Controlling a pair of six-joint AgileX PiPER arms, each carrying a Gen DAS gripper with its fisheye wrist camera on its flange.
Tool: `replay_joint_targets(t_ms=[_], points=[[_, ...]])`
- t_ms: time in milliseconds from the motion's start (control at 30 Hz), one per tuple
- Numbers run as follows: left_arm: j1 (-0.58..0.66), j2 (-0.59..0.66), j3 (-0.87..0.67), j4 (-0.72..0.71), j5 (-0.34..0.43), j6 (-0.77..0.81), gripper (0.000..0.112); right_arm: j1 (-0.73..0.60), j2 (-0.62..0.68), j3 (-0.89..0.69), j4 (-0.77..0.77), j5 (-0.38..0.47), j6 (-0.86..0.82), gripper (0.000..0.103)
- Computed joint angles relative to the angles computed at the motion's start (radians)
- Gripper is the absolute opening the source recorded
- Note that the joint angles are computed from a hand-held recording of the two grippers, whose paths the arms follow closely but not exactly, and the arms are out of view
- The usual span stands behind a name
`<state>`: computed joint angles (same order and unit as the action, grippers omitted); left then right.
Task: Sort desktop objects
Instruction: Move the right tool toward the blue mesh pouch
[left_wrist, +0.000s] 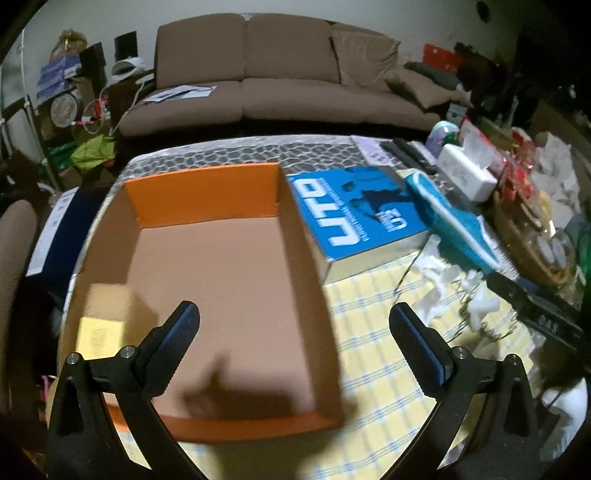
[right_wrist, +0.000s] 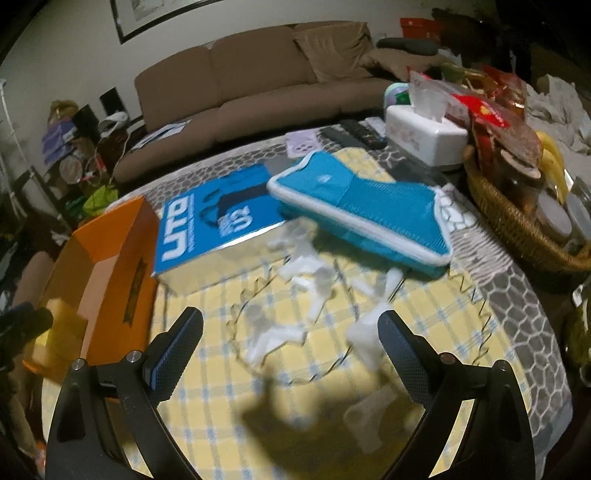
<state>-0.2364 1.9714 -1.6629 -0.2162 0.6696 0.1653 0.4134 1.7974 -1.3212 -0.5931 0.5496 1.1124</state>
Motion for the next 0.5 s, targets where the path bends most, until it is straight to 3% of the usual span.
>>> replay_joint_targets(t_ms=[133, 333, 500], points=[[-0.033, 0.065, -0.089, 0.018, 0.022, -0.019, 0.103, -0.084, 0.025, -0.033, 0.056, -0.041, -0.034, 0.097], [-0.078, 0.202, -0.304, 0.082, 0.092, -0.047, 0.103, -0.156, 0.108, -0.138, 0.08, -0.027, -0.095, 0.097], [-0.11, 0.34, -0.544, 0.117, 0.208, -0.055, 0.103, -0.196, 0.174, -0.216, 0.128, -0.033, -0.176, 0.097]])
